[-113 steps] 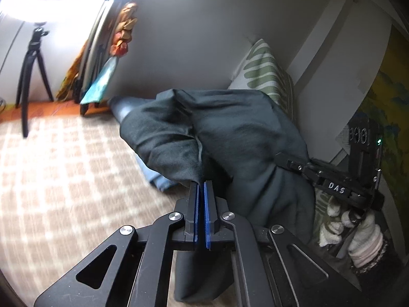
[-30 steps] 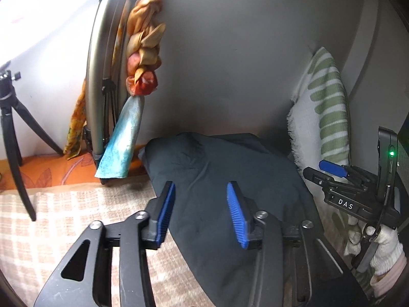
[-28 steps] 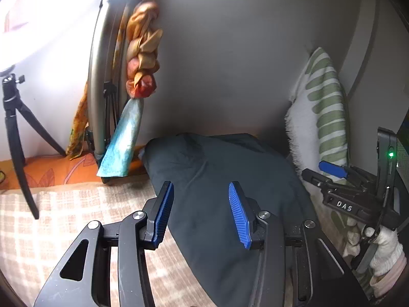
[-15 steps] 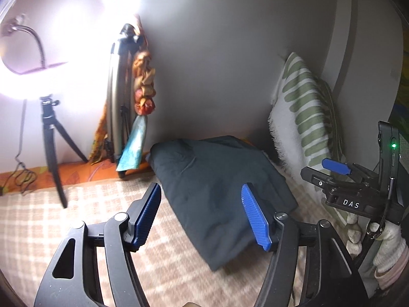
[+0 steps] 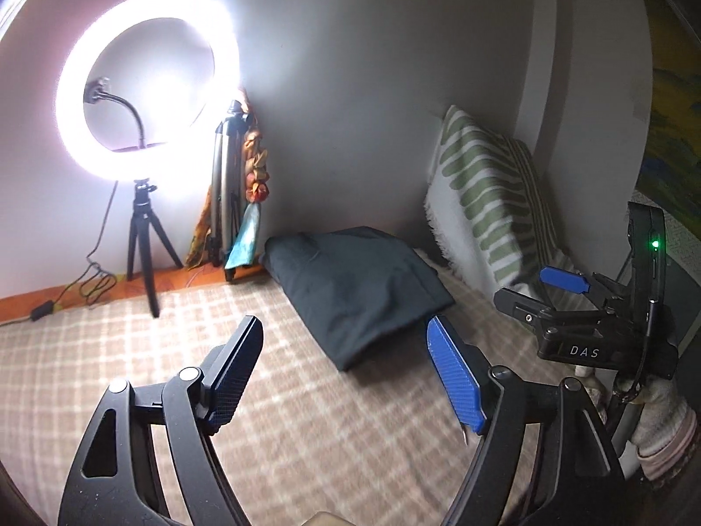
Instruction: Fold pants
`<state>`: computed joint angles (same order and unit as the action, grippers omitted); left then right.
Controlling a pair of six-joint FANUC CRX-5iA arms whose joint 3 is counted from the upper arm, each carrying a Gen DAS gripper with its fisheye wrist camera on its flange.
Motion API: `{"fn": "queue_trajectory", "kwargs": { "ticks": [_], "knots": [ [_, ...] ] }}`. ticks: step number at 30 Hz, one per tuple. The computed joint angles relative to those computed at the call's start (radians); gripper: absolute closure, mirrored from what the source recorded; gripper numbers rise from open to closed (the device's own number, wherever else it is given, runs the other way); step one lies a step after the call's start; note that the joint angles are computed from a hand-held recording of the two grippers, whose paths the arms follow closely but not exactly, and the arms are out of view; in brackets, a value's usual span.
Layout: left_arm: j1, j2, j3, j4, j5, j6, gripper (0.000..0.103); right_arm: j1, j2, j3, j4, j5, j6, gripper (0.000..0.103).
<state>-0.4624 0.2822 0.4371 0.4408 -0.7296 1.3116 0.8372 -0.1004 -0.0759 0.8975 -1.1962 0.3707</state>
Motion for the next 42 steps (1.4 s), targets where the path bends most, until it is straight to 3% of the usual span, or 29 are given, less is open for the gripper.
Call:
{"fn": "queue_trajectory", "kwargs": {
  "ticks": [5,18,23,35,42],
  "knots": [
    [-0.002,-0.099,-0.128,0.000,0.013,-0.013,0.024,0.115,-0.011,-0.029,0.054,-0.117,-0.063,0.000],
    [0.017,-0.316,-0.395,0.001,0.058,-0.021,0.024,0.330,-0.004,-0.041,0.052,-0.334,-0.288,0.000],
    [0.023,-0.377,-0.450,-0.069,0.061,0.039,0.024,0.388,0.018,-0.035,0.049,-0.406,-0.355,0.000],
    [0.013,-0.432,-0.473,-0.169,0.066,0.100,0.017,0.444,0.036,-0.028,0.052,-0.428,-0.439,0.000],
    [0.023,-0.432,-0.476,-0.142,0.047,0.124,0.015,0.451,0.042,-0.026,0.073,-0.438,-0.449,0.000]
  ]
}}
